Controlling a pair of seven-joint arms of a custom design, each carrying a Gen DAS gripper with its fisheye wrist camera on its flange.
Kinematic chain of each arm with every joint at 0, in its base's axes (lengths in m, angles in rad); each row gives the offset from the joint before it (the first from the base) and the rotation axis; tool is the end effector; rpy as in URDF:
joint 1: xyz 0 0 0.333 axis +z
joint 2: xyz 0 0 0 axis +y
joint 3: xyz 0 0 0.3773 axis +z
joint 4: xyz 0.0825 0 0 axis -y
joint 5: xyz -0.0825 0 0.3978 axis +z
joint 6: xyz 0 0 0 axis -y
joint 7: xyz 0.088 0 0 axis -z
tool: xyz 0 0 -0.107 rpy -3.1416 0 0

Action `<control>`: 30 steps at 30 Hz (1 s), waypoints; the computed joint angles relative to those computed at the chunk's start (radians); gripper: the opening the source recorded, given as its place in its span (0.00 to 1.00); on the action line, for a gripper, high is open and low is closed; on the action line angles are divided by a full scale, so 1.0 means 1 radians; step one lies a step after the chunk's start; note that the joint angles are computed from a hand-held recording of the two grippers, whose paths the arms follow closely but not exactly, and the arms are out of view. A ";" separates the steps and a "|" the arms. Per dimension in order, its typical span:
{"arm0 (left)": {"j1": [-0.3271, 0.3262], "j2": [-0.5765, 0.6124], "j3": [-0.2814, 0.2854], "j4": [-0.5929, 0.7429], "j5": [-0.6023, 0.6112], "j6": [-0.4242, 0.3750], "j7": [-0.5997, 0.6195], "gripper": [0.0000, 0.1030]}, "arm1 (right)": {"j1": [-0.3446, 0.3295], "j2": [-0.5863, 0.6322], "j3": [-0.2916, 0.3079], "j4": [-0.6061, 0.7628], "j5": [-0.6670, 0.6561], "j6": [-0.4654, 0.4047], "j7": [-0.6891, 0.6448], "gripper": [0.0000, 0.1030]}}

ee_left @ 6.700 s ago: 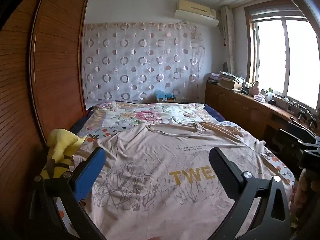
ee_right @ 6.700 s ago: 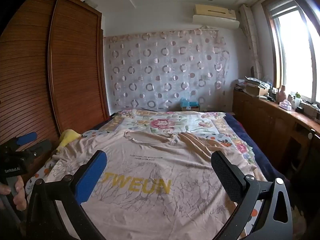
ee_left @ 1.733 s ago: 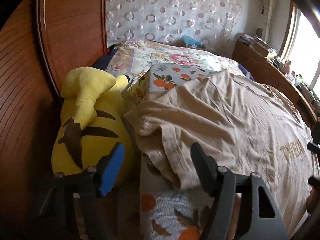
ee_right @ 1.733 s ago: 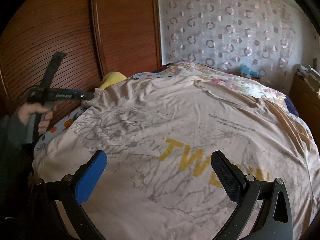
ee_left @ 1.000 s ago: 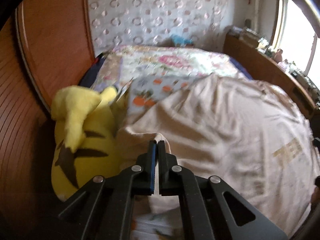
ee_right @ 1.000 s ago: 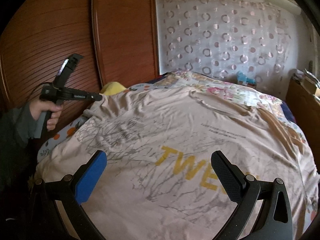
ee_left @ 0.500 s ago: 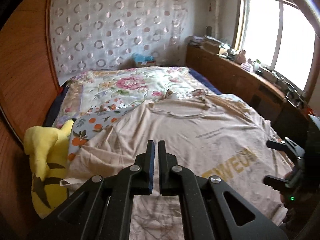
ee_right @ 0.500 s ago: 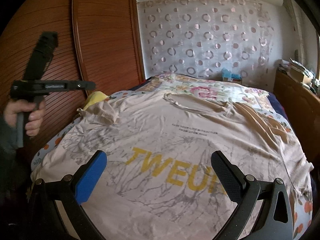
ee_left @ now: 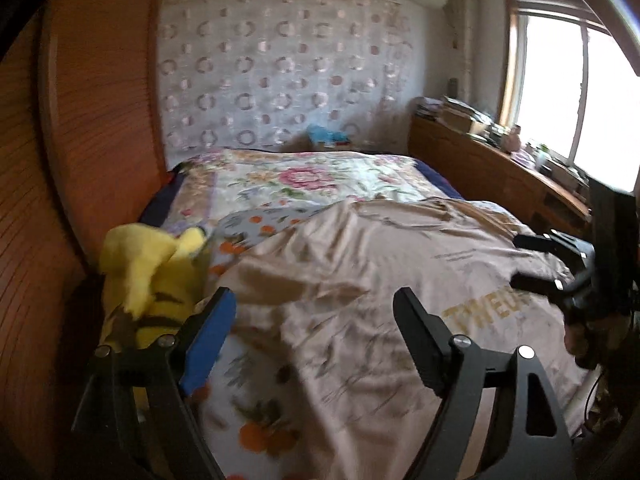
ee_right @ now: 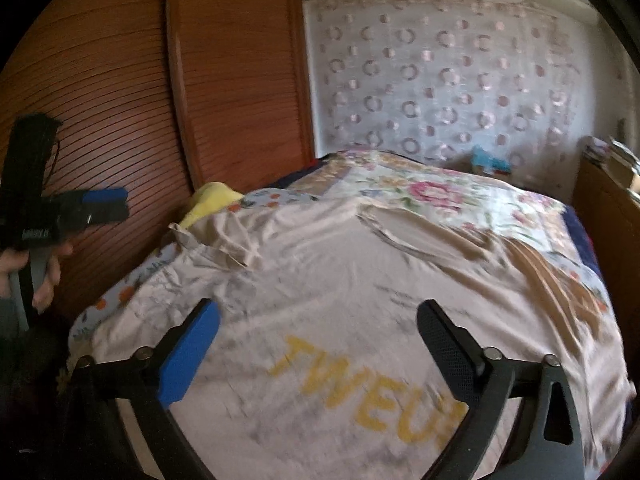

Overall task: Fold small clothes
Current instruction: 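Grasp the shirt side by the plush toy with the right gripper, then lift and fold the grasped shirt side over the shirt body with the right gripper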

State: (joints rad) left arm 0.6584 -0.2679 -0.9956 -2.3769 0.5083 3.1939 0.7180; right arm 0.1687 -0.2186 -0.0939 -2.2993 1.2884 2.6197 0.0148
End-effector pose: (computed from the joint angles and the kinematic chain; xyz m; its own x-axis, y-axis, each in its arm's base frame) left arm 0.4667 -0.2507 0.5272 -0.1434 -0.9869 0.0744 -0.5703 0.0210 -0.8212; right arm 0.5092 0.0131 0.5350 0.6086 -0.7910 -0.0624 -0.4571 -0.2852 -0.8424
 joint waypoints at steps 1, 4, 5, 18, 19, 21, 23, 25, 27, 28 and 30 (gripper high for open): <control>-0.019 -0.015 0.026 -0.024 -0.009 0.009 -0.006 0.79 | 0.006 0.025 0.005 0.025 -0.015 -0.020 0.013 0.85; -0.057 -0.039 0.071 -0.080 -0.043 0.029 -0.001 0.79 | 0.008 0.103 0.022 0.098 -0.065 -0.084 0.060 0.67; -0.054 -0.051 0.069 -0.097 -0.056 0.033 0.001 0.79 | 0.010 0.128 0.034 0.120 -0.078 -0.086 0.071 0.64; -0.112 -0.110 0.109 -0.227 -0.222 0.093 0.091 0.79 | 0.043 0.393 0.189 0.378 -0.334 -0.086 0.262 0.38; -0.114 -0.110 0.107 -0.231 -0.235 0.095 0.099 0.79 | 0.045 0.406 0.198 0.392 -0.351 -0.081 0.271 0.36; -0.120 -0.111 0.109 -0.239 -0.259 0.098 0.120 0.79 | 0.052 0.428 0.210 0.411 -0.402 -0.058 0.300 0.36; -0.118 -0.113 0.101 -0.247 -0.283 0.104 0.137 0.79 | 0.067 0.455 0.213 0.431 -0.484 -0.031 0.368 0.31; -0.118 -0.111 0.096 -0.250 -0.305 0.110 0.153 0.79 | 0.077 0.474 0.218 0.442 -0.561 0.002 0.431 0.20; -0.115 -0.111 0.087 -0.249 -0.324 0.109 0.168 0.79 | 0.070 0.490 0.233 0.456 -0.595 0.013 0.452 0.09; -0.117 -0.111 0.088 -0.248 -0.331 0.109 0.174 0.79 | 0.061 0.493 0.244 0.455 -0.596 0.025 0.445 0.07; -0.118 -0.109 0.083 -0.249 -0.343 0.115 0.185 0.79 | 0.040 0.487 0.271 0.455 -0.563 0.045 0.414 0.02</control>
